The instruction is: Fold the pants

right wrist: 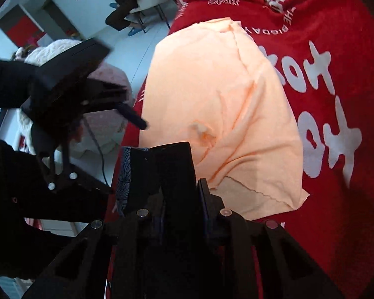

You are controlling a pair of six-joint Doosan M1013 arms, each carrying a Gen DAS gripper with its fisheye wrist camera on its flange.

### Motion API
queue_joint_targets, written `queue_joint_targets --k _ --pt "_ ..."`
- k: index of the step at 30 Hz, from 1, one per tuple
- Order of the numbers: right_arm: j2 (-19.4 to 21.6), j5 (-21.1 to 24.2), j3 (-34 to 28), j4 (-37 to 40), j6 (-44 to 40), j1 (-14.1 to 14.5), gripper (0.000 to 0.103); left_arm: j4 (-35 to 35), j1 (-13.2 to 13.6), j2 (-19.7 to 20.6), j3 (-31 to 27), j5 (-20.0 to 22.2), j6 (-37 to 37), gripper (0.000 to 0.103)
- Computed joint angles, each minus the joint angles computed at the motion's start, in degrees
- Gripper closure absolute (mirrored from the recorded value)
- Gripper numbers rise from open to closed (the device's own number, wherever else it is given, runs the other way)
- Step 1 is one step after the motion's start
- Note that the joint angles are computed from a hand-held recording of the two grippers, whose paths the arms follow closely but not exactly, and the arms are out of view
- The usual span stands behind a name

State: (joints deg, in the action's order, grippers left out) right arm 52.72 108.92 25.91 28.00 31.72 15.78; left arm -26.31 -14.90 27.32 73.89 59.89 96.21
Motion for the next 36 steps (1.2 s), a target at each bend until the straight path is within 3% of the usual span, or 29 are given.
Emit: queue_joint_targets --k 2,5,6,7,9,11,13,14,16,20,23,25,28,30,32,36 --pt "-1.0 -1.4 1.8 0.3 -0.8 -0.1 0.079 -3.3 0.4 2.0 -1.9 2.7 2.2 0.000" --pt "-2.3 -3.4 4.4 0.6 -1.9 -0.1 0.079 -2.9 -0.1 4.4 -4.4 5.8 2.9 0.003" --pt "-2.7 -3.9 5.2 0.6 -2.5 -0.1 0.079 -3.1 -0.1 5.1 -5.0 7.0 2.6 0.040" --pt "-3.4 -4.8 6.6 0.8 -3.0 -0.2 0.079 -4.6 0.0 6.1 -6.0 9.7 2.8 0.060" --pt "-5.0 -7.4 9.7 -0.1 -3.9 -0.2 0.079 -3.3 -0.5 6.1 -6.2 10.2 2.0 0.079" --pt "-6.1 -10.4 12.3 0.2 -1.9 -0.6 0.074 -0.8 -1.3 5.5 -6.0 10.0 2.5 0.081" --pt "-6.7 -12.5 13.4 0.4 2.5 -1.1 0.054 1.1 -1.8 5.7 -6.9 10.6 1.2 0.081" --pt "-7.6 -14.6 14.7 0.3 4.3 -1.4 0.050 2.5 -2.2 6.0 -7.6 11.1 0.3 0.081" --pt "-10.9 -21.2 19.4 -0.7 7.3 -2.4 0.049 4.4 -2.7 6.6 -8.8 12.0 -0.9 0.081" --pt "-17.1 -29.8 29.4 -3.9 15.9 -3.9 0.040 5.7 -3.4 6.7 -9.7 12.8 -2.3 0.082" --pt "-21.1 -35.9 38.4 -14.1 23.3 -2.4 0.040 7.8 -4.3 6.0 -9.6 13.4 -4.0 0.082" --pt "-21.5 -36.8 43.3 -21.6 27.6 -0.5 0.040 9.3 -5.1 6.1 -10.4 14.3 -4.6 0.082" --pt "-23.5 -44.1 48.8 -19.8 29.8 -0.7 0.038 10.5 -6.0 6.5 -12.1 16.2 -5.9 0.083" --pt "-22.8 -40.1 46.9 -16.0 32.4 -2.3 0.038 11.5 -6.6 6.5 -13.0 16.7 -6.5 0.083" --pt "-24.5 -42.2 48.2 -13.4 33.9 -4.2 0.038 13.0 -7.5 6.7 -14.5 17.4 -7.8 0.083" --pt "-28.4 -44.7 51.5 -16.1 33.9 -7.0 0.038 16.3 -10.1 6.9 -17.2 17.5 -8.4 0.083"
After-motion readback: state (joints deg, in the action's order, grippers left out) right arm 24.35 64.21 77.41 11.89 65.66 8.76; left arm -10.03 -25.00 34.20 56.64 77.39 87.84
